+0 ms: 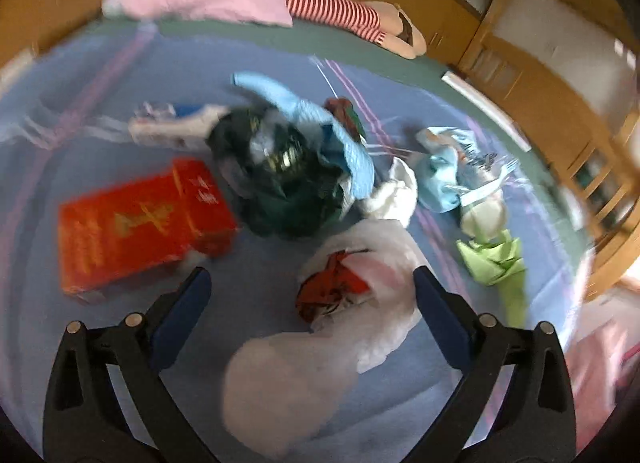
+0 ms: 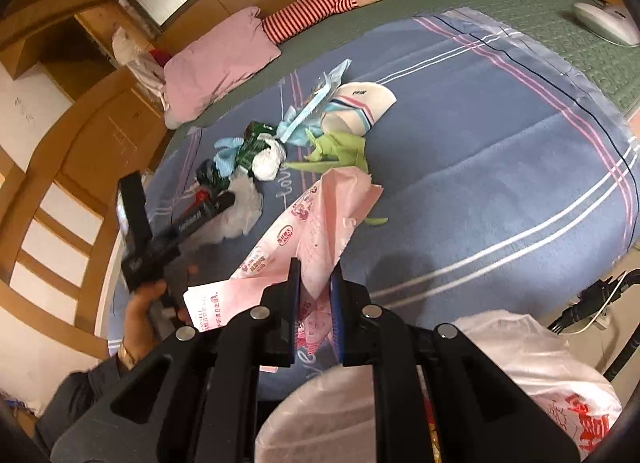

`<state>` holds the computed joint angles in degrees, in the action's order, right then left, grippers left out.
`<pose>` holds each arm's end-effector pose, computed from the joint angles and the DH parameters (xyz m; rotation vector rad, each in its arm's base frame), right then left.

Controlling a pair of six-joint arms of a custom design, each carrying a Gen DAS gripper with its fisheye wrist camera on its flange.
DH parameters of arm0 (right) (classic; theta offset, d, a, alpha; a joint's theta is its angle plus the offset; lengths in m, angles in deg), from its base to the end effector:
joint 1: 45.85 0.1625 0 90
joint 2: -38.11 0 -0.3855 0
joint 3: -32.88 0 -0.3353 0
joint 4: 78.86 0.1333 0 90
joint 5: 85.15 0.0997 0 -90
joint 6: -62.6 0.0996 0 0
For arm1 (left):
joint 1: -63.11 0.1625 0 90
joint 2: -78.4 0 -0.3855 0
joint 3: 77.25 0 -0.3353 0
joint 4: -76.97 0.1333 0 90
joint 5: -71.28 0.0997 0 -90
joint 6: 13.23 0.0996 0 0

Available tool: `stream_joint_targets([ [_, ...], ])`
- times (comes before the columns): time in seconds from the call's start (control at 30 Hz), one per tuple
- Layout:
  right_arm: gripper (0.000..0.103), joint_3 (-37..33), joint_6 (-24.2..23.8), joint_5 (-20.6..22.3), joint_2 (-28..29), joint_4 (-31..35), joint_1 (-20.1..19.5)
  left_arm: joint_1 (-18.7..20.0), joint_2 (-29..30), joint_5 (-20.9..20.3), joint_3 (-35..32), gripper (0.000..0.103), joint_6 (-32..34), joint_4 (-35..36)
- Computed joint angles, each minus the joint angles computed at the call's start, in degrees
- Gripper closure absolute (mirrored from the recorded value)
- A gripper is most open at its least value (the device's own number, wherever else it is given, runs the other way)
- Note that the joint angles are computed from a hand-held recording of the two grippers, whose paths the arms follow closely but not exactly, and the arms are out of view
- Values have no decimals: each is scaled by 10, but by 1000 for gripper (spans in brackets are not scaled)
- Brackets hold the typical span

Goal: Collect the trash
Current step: 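Lift the pink bag with the right tool while the left tool grasps a white plastic bag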

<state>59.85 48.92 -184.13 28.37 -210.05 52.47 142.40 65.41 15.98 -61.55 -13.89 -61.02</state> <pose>0.2368 -0.8055 0.0790 0.5070 -2.8621 0.6053 0.0308 -0.8596 0.2465 -0.1019 2.4325 -1.0767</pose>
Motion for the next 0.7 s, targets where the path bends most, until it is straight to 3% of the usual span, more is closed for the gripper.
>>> stream_joint_targets([
  [0.07,88,2,1,-2,1,-1,2,11,-28,-56,42,45,-32,-3],
  [0.13,88,-5,4,3,6,7,4,17,-69,-115,115,61,-50,-31],
  [0.23,88,8,-2,6,3,0,9,5,-123,-99,233,77,-35,-102],
  [0.33,88,51,-5,12,-16,-28,14,-23,-163,-36,342,83,4,-192],
  [0.47,88,114,-28,-6,-48,-76,23,-83,-195,116,485,83,101,-385],
  [0.57,88,170,-50,-17,-84,-106,27,-100,-231,110,576,83,94,-449],
  [0.7,88,256,-75,-45,-139,-155,28,-108,-275,68,666,83,44,-454],
])
